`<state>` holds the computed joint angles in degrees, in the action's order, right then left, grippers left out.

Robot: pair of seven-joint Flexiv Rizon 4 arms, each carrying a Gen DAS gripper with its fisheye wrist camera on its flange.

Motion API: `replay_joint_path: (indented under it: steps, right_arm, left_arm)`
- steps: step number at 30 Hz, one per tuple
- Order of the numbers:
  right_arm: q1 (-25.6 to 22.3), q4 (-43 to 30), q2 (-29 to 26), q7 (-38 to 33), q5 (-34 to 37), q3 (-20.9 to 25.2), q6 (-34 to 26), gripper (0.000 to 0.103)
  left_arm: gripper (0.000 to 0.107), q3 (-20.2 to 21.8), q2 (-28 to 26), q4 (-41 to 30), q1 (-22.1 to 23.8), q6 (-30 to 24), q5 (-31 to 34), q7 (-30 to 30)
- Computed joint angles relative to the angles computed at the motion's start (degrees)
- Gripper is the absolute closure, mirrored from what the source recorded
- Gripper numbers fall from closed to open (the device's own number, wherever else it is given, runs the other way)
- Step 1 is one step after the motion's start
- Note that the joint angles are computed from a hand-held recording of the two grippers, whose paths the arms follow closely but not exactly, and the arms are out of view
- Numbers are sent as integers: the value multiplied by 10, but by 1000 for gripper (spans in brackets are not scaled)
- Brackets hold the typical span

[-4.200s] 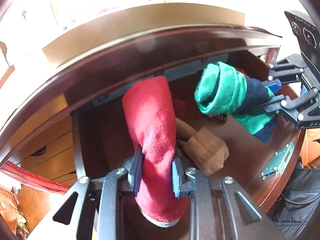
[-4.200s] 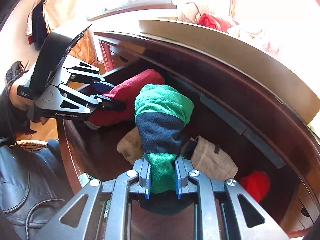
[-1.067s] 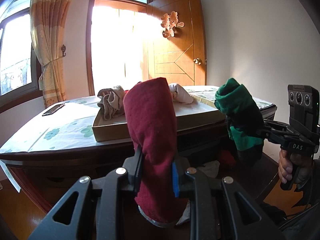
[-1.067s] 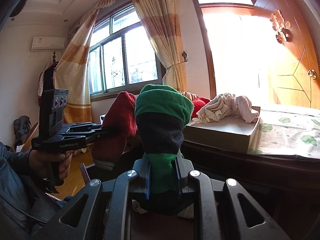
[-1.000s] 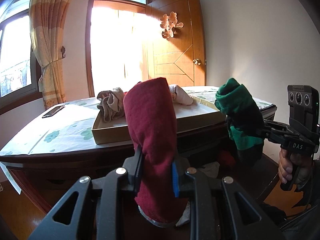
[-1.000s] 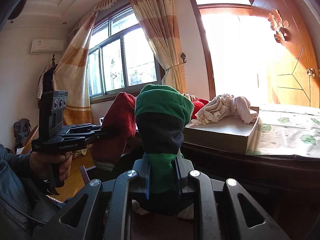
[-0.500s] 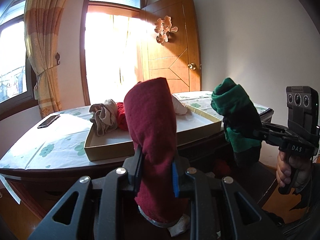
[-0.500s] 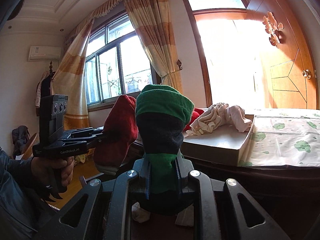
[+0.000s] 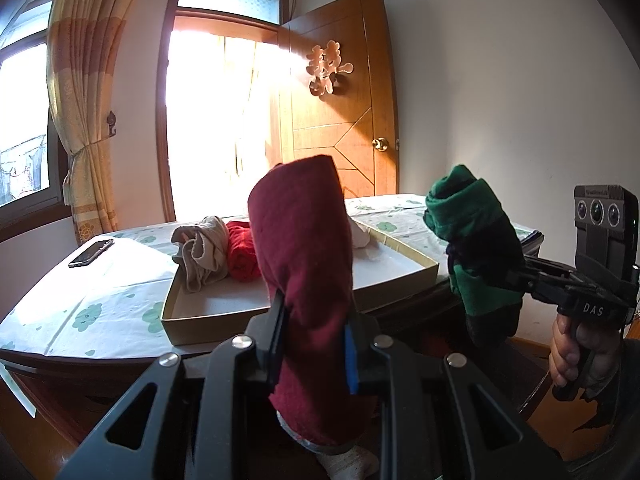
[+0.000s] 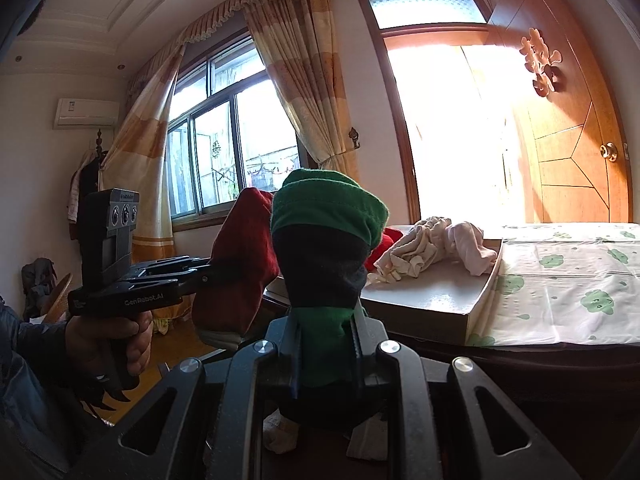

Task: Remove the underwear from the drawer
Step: 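Carry both held socks over the beige tray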

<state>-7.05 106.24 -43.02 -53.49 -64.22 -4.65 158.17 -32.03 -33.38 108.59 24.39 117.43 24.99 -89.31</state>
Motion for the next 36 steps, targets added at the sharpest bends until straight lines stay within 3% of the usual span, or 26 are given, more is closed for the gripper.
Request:
replay_joint_path:
  steps: [9, 17, 25, 36]
  right_arm:
    - [0, -2, 8, 3, 12, 2, -8, 82]
    - [-4, -19, 14, 23, 12, -1, -28, 82]
    - [-7, -43, 14, 49, 3, -1, -48, 82]
    - [-4, -80, 6, 84, -16, -9, -75, 82]
  left_arm:
    - [85, -12, -4, -18, -1, -12, 2, 6]
    - [85, -55, -18, -36, 20, -39, -7, 38]
    - [85, -105, -38, -48, 41, -68, -43, 90]
    - [85, -141, -65, -69, 43, -111, -118, 169]
